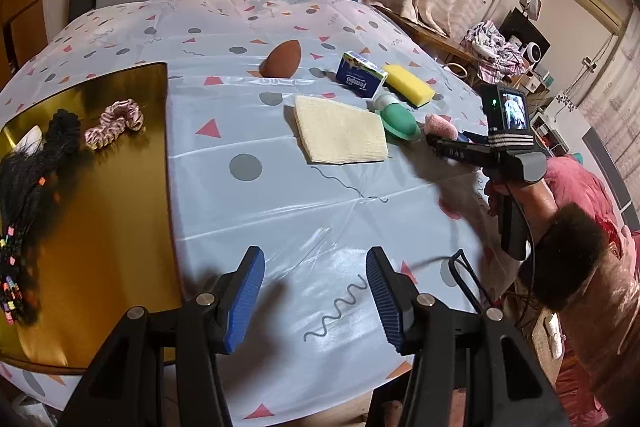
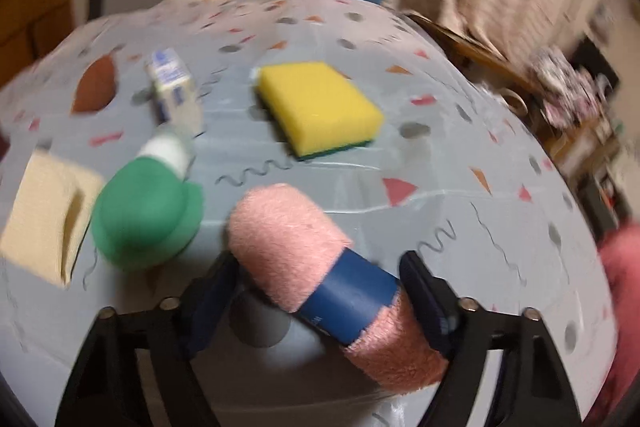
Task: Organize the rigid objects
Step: 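Grasp the beige mesh cloth with the left gripper while the right gripper holds the pink roll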
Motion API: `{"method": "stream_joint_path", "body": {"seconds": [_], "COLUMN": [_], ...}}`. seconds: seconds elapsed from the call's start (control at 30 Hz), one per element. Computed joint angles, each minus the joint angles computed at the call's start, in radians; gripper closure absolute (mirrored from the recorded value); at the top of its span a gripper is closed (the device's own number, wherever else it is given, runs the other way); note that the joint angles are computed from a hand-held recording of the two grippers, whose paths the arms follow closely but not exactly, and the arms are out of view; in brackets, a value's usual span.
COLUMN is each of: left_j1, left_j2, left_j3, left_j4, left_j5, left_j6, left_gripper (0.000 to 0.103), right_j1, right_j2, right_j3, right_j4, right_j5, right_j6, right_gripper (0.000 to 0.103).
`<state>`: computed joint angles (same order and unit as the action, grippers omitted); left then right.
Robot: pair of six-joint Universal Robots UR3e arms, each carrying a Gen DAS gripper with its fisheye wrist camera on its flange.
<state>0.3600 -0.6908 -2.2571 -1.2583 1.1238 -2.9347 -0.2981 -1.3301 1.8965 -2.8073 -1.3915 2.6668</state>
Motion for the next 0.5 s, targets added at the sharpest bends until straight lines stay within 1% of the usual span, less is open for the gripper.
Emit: {"method": "stream_joint_path", "body": {"seconds": [0.03,0.1,0.13,0.17,0.23,0.3,0.33,0.37,0.4,0.43,0.47,0.5], "left_j1": [-0.01,-0.055,-0.081,-0.109,-0.17,-0.237,-0.271,-0.289,-0.322,-0.347,-0.361,-0.377], "left_j2": [-0.011,-0.069,-0.105,-0.143,-0.223,-0.321,-0.376,-0.407,-0.461,-0.517,-0.554,-0.598], "left_j3": [-0.003,-0.003,-0.001,0.005,0.024,0.056,0.075,0.087,0.11,0.135,0.153,0.176], "left_j4": [0.015,0.07,0.104,0.139,0.209,0.289,0.337,0.367,0.413,0.454,0.481,0.506], "left_j5": [0.006,0.025,0.034,0.046,0.075,0.107,0.127,0.144,0.175,0.197,0.208,0.22], "left_j6": [-0.007,-0.042,-0.063,-0.087,-0.133,-0.18,-0.209,-0.225,-0.254,-0.277,-0.289,-0.303], "left_gripper": [0.049,0.049,0.049,0.049,0.049,0.048,0.044,0.037,0.033,0.026,0.023,0.022], "right_j1": [0.0,0.0,-0.006,-0.025,-0.073,-0.141,-0.187,-0.225,-0.243,-0.259,-0.256,-0.26], "right_j2": [-0.006,-0.034,-0.045,-0.067,-0.117,-0.175,-0.202,-0.224,-0.23,-0.236,-0.225,-0.217], "right_j3": [0.005,0.028,0.038,0.06,0.125,0.227,0.277,0.314,0.333,0.355,0.354,0.358], "right_j4": [-0.006,-0.017,-0.02,-0.021,-0.042,-0.106,-0.125,-0.13,-0.143,-0.163,-0.179,-0.19], "right_j5": [-0.003,-0.017,-0.008,0.027,0.112,0.225,0.308,0.375,0.41,0.433,0.435,0.444], "right_j6": [0.023,0.069,0.084,0.106,0.15,0.186,0.201,0.212,0.229,0.247,0.264,0.274], "right_gripper": [0.038,0.05,0.05,0.05,0.051,0.051,0.05,0.05,0.05,0.05,0.05,0.05]}}
